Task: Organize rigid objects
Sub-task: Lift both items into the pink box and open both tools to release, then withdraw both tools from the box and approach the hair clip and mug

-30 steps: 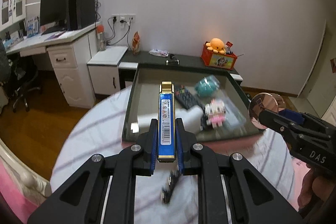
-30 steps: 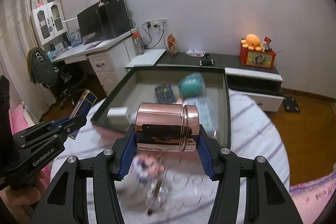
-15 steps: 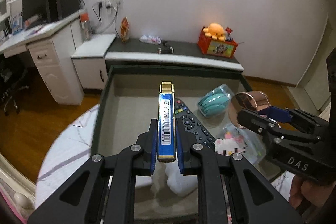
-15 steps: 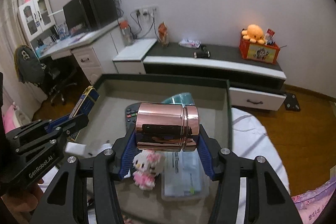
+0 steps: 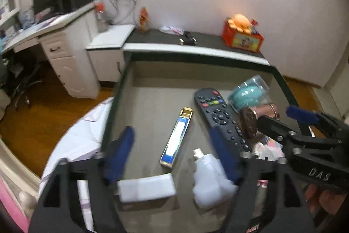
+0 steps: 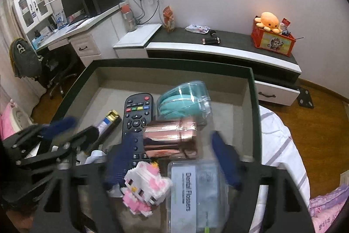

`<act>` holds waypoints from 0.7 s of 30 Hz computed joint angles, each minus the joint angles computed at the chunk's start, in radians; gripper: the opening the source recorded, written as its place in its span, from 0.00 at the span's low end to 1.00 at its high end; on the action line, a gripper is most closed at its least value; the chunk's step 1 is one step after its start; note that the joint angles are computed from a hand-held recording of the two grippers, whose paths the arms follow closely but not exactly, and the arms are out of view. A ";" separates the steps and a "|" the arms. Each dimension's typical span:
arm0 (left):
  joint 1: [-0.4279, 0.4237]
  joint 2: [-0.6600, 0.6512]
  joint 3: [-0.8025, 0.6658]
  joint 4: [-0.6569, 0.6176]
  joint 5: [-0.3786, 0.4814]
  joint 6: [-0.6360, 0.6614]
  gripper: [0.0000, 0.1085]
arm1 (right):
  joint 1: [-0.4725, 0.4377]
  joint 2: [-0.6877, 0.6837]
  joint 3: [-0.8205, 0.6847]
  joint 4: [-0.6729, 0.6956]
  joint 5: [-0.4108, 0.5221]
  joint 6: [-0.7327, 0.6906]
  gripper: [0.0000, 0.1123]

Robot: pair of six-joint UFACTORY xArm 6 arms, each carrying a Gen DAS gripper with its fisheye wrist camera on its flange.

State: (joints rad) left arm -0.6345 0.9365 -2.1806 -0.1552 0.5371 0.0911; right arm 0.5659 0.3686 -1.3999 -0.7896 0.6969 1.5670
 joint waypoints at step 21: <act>-0.007 -0.695 0.927 -0.118 -0.465 0.085 0.95 | 0.303 -0.212 0.093 -0.238 0.296 0.354 0.92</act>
State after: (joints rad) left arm -0.6417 0.2413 -1.2540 -0.2729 0.0724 0.1761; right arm 0.8694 0.1566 -1.3064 -1.0281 0.9932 1.9206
